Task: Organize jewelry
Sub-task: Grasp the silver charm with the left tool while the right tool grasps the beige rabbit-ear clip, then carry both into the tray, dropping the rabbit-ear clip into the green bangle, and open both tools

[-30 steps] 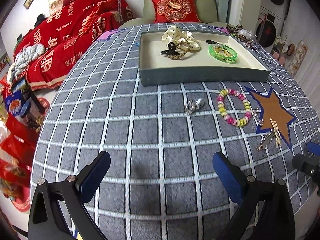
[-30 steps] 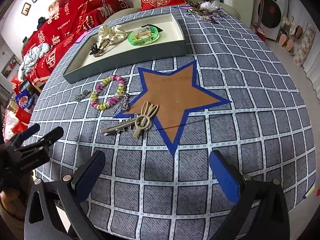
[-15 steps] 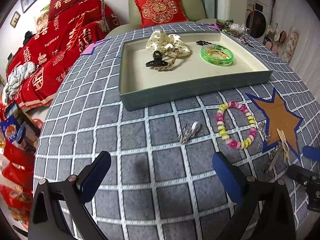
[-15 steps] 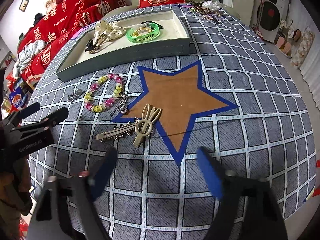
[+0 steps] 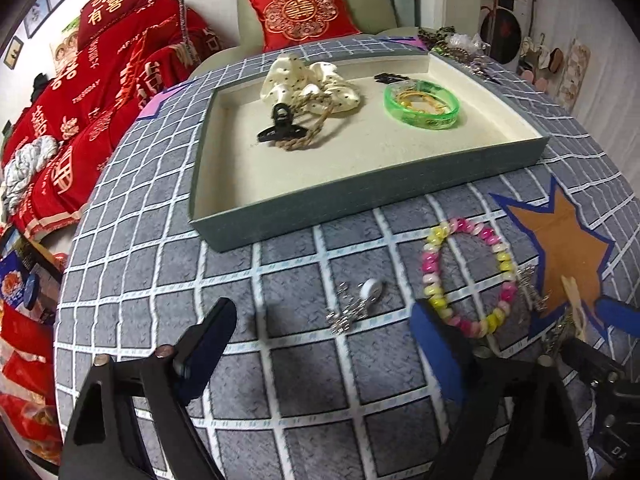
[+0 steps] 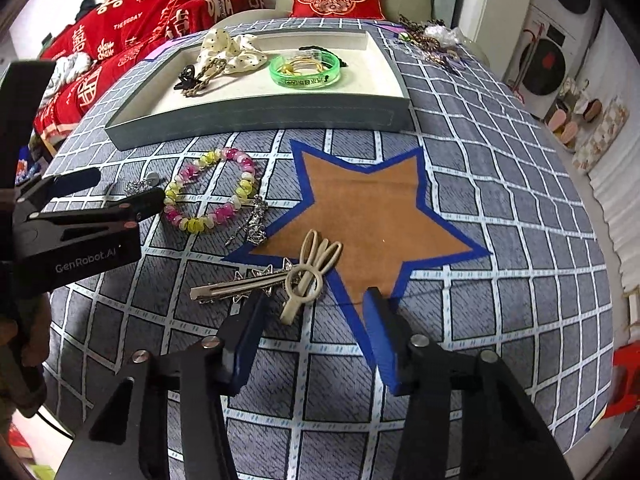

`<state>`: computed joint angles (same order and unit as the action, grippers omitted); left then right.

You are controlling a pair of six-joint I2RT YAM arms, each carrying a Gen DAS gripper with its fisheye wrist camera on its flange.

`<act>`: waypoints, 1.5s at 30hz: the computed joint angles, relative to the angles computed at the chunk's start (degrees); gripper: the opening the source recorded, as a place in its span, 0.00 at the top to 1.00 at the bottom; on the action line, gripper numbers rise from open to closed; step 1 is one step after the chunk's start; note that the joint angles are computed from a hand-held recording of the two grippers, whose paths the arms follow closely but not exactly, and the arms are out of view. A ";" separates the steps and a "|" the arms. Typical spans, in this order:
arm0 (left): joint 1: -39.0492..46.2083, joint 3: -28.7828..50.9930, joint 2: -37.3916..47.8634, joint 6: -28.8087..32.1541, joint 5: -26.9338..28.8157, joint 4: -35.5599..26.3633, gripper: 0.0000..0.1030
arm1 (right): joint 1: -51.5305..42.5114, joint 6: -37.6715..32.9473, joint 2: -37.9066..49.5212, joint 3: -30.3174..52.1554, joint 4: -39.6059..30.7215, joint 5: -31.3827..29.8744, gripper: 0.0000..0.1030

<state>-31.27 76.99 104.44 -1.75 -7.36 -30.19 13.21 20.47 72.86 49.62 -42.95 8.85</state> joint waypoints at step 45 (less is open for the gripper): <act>2.34 -5.77 -16.67 -8.68 5.28 -2.10 0.74 | -17.08 -6.97 -10.85 1.21 -2.23 -17.74 0.80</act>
<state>-28.92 71.22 87.76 -10.43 -2.08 -32.29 -3.87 13.50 62.01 50.83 -45.18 -8.89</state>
